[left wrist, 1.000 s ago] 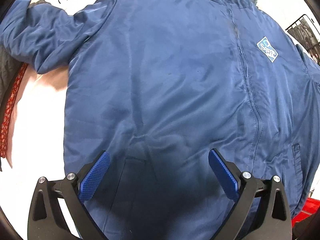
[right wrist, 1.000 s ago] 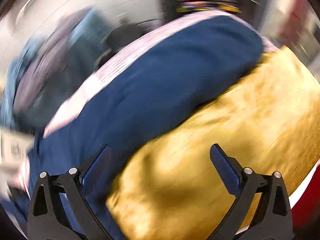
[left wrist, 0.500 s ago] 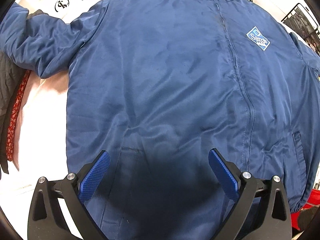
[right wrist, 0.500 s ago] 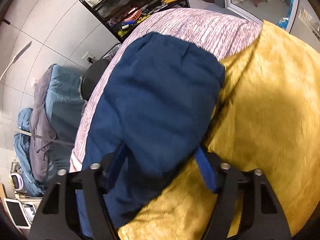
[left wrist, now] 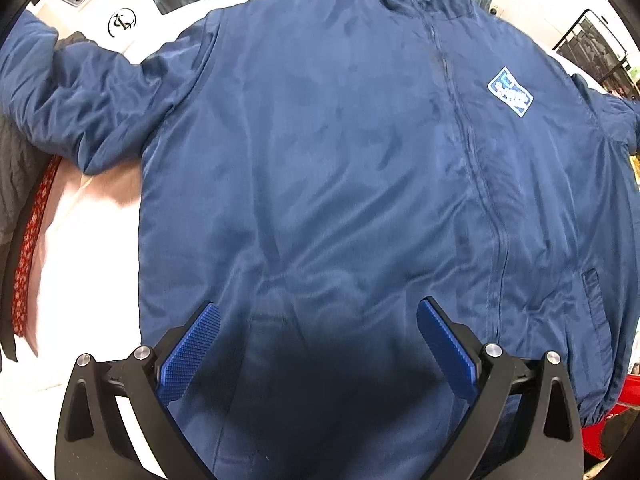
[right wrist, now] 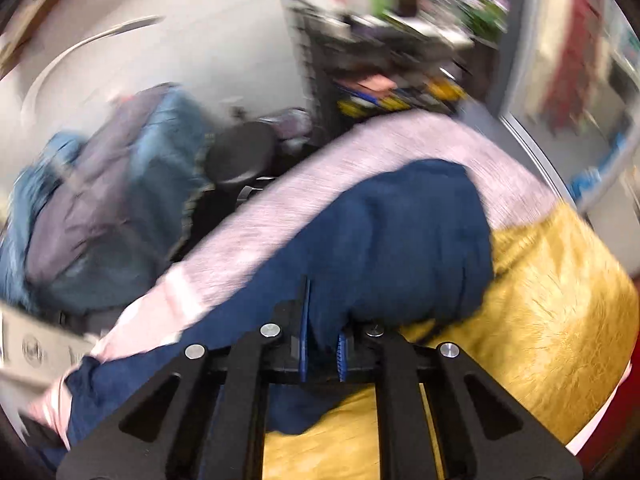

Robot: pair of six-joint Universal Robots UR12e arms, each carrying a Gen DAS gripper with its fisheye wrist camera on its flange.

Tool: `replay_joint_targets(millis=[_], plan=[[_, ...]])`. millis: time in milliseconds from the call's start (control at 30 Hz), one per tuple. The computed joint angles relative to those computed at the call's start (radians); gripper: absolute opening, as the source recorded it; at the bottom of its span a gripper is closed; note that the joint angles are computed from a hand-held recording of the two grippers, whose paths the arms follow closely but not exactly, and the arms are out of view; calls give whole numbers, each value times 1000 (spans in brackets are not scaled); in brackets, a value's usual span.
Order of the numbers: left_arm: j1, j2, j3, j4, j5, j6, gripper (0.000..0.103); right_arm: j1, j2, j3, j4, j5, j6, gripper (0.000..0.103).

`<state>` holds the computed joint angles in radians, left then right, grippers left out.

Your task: Fold large clothes

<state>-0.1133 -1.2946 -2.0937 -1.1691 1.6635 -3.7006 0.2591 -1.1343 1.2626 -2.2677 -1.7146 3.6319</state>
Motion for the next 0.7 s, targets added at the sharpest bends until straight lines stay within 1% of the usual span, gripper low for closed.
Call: replay_joint_targets(millis=[33,67,133,167,200,233,267,333,367,433,467,500,533,600,700], plan=[[2,2,0,8,0,4,97,24,6,-25,2,0,-38,11],[4,6,-2,18,-1,7,97,38,7,-36,-1,3,-63,11],[15,21,-10,39,-8,11,97,83,19,-74,-26,21,-156,10],[17,28,-12,47,-9,6,97,112,30,-98,-46,26,-217,10],[20,35,-14,53,-10,0,97,131,38,-116,-54,37,-251,10],[41,34,-20,67,-14,15,97,149,44,-131,-60,57,-280,10],[43,40,-22,70,-9,11,97,175,56,-154,-63,92,-326,10],[47,48,-26,69,11,11,97,212,74,-184,-58,125,-383,10],[46,52,-27,63,28,13,97,239,90,-205,-47,149,-421,10],[52,57,-33,58,48,25,97,277,114,-229,-15,183,-469,10],[55,60,-35,54,52,26,97,294,120,-233,-2,184,-484,10],[59,67,-41,49,53,19,97,322,137,-246,34,187,-513,10],[63,73,-47,48,51,14,97,338,147,-250,56,185,-530,10],[73,89,-60,37,41,-8,97,376,163,-240,76,152,-563,10],[83,104,-75,26,31,-30,97,427,189,-222,115,83,-637,10]])
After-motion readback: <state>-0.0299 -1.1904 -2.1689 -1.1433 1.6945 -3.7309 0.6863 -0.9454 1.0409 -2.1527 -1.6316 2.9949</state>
